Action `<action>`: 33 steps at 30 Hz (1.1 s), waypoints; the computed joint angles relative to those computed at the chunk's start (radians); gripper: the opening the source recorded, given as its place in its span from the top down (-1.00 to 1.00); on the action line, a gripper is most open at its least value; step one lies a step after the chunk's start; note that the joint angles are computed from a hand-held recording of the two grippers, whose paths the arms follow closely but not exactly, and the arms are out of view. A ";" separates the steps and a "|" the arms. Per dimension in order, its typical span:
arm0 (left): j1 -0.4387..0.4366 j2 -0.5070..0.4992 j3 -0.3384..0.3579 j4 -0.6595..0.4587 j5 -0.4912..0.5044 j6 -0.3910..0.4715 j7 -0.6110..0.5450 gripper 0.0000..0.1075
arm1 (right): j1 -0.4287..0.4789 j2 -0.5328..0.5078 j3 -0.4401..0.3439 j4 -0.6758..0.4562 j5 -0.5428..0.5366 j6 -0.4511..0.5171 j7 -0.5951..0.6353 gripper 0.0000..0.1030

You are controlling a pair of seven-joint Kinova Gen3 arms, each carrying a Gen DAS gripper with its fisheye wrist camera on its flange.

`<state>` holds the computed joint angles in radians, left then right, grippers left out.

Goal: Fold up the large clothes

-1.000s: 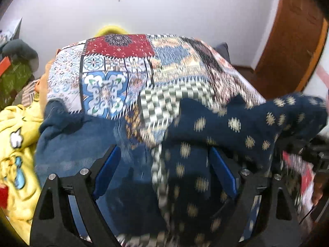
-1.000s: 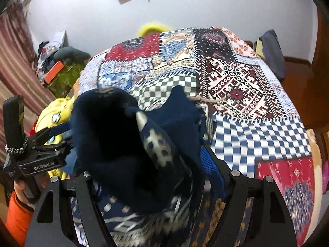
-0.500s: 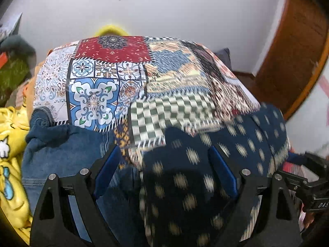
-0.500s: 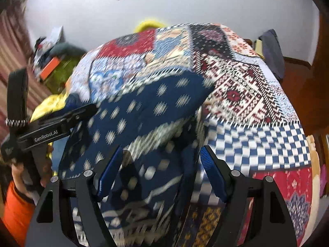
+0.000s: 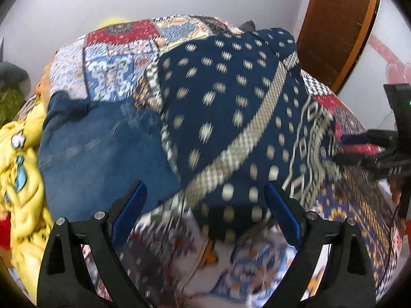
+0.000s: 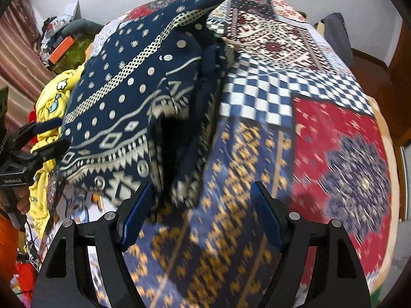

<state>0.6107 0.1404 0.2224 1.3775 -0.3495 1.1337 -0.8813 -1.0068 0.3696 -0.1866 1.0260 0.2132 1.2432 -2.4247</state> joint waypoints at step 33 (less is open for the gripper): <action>-0.398 0.116 -0.011 0.058 0.800 -0.324 -0.340 -0.51 | 0.203 0.141 -0.015 -0.056 -0.347 -0.355 0.103 -0.17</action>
